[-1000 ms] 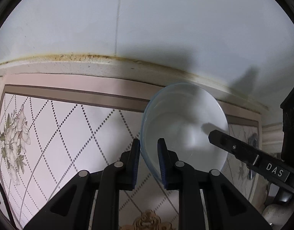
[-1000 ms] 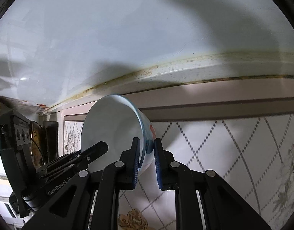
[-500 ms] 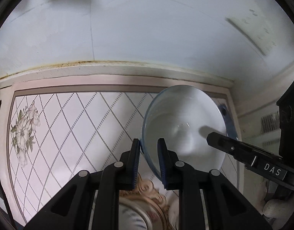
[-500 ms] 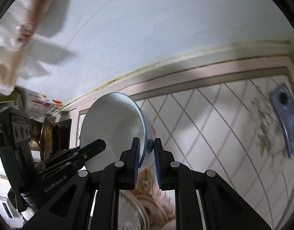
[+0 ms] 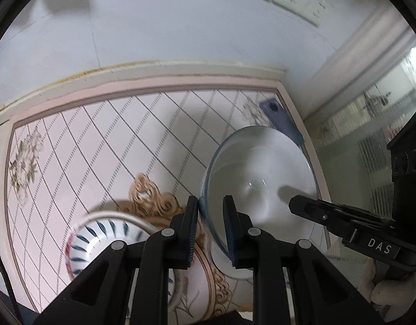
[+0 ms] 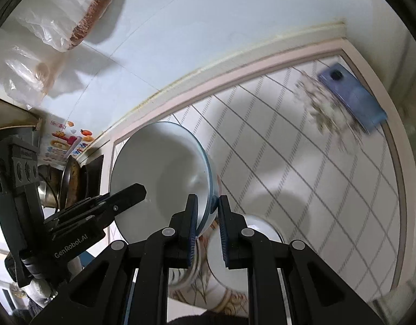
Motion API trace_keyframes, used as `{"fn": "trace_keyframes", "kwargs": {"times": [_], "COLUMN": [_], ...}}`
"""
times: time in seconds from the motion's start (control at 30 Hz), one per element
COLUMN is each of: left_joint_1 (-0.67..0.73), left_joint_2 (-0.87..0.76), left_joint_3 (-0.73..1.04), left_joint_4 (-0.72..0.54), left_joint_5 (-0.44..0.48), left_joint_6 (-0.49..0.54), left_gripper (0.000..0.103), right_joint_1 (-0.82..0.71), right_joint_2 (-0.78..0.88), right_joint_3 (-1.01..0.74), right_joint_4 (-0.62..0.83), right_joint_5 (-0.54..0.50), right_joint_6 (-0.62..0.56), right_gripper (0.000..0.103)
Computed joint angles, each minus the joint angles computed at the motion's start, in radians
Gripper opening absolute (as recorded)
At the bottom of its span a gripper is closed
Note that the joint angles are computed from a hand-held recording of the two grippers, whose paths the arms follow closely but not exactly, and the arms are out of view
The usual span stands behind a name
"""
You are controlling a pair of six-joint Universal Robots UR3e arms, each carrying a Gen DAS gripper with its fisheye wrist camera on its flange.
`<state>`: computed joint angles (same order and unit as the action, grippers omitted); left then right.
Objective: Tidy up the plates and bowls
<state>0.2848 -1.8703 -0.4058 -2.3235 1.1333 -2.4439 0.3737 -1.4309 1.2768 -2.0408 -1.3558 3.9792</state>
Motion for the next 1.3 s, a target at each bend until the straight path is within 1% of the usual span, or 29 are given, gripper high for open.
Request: {"fn": "trace_keyframes", "kwargs": {"times": [0.17,0.27,0.5,0.67,1.0,1.13,1.27,1.3], "left_joint_1": [-0.037,-0.062,-0.101,-0.117,-0.160,-0.160,-0.151,-0.141], "left_joint_2": [0.149,0.207,0.259,0.276,0.295,0.297,0.313,0.320], "left_joint_3": [-0.309,-0.453,-0.628,-0.694,-0.755,-0.751,-0.719,-0.705], "left_joint_4": [0.122,0.194,0.301,0.349,0.427,0.421,0.399,0.384], "left_joint_5": [0.039,0.070,0.136,0.164,0.205,0.220,0.235,0.228], "left_joint_6": [0.006,0.000,-0.017,-0.020,-0.032,-0.025,-0.010,-0.002], "left_gripper": [0.016,0.016,0.016,0.016,0.017,0.017,0.017,0.018], "right_joint_1": [0.025,0.033,0.042,0.050,0.034,0.039,0.042,0.048], "right_joint_2": [-0.110,-0.155,-0.171,-0.146,-0.124,-0.107,-0.120,-0.121], "right_joint_3": [0.182,0.281,0.422,0.436,0.416,0.380,0.374,0.360], "right_joint_4": [-0.047,-0.083,-0.167,-0.184,-0.146,-0.100,-0.094,-0.078], "right_joint_5": [-0.019,-0.017,0.002,0.005,0.006,-0.009,-0.012,-0.023], "right_joint_6": [0.050,0.075,0.103,0.099,0.073,0.077,0.088,0.087], "right_gripper": [0.017,0.017,0.017,0.017,0.017,0.020,0.021,0.025]}}
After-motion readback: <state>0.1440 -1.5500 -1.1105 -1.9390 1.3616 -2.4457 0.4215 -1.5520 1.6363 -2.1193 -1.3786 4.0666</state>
